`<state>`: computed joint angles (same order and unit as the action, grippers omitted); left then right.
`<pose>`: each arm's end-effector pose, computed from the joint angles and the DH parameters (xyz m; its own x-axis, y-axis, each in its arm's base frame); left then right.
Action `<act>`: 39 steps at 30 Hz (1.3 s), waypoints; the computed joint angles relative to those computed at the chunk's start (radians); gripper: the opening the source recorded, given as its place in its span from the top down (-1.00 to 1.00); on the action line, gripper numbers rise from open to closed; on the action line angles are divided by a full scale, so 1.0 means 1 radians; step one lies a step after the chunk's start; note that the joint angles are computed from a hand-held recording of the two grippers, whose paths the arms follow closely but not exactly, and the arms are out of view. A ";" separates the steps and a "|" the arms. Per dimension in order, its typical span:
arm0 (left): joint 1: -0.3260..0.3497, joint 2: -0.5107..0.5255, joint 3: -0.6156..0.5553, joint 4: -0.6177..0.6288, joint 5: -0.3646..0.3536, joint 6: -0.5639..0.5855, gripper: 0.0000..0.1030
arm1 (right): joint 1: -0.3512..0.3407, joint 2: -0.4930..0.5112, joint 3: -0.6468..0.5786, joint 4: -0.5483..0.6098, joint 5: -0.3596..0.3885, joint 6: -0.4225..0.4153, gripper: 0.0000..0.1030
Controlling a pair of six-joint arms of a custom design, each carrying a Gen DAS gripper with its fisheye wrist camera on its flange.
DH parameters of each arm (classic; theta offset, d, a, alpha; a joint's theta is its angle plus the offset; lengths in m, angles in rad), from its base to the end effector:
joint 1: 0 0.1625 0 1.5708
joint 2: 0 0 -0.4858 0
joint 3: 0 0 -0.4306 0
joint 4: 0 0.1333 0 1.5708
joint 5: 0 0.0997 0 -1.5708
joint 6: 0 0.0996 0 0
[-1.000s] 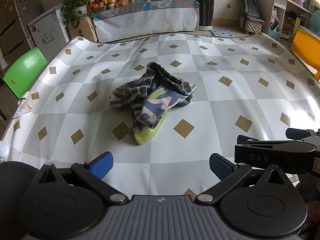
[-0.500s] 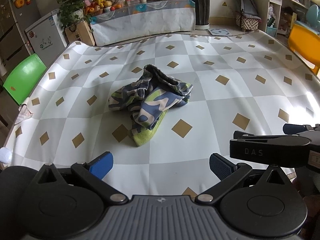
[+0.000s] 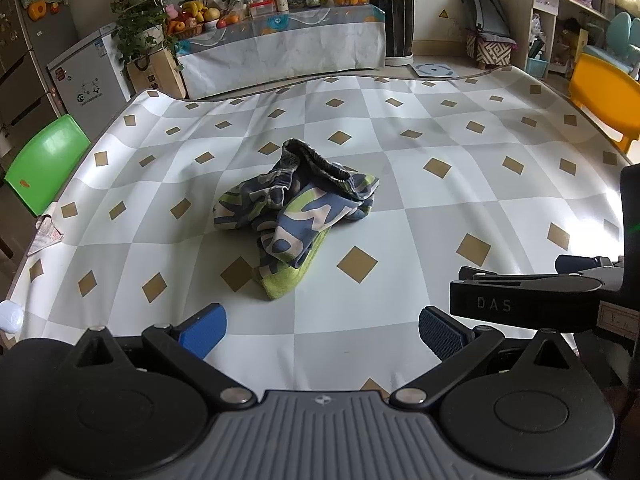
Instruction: Fold clothes
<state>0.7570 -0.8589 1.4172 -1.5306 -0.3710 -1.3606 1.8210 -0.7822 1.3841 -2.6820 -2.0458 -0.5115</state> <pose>-0.3860 -0.6757 0.2162 -0.5596 -0.4247 -0.7117 0.2551 0.7288 -0.6355 0.2905 -0.7822 0.2324 -0.6937 -0.4177 0.5869 -0.6373 0.7356 -0.2297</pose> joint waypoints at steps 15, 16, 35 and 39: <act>-0.004 0.007 -0.008 0.018 0.011 -0.003 -1.00 | 0.002 0.005 -0.003 0.006 -0.011 0.001 -0.99; -0.005 0.007 -0.009 0.019 0.012 -0.002 -1.00 | 0.002 0.006 -0.003 0.006 -0.011 0.000 -0.98; -0.014 0.004 -0.002 0.000 0.017 0.012 -1.00 | 0.001 0.009 -0.008 0.011 -0.013 0.000 -0.99; -0.015 0.002 0.001 -0.010 0.015 0.017 -1.00 | 0.001 0.009 -0.008 0.011 -0.014 -0.001 -0.99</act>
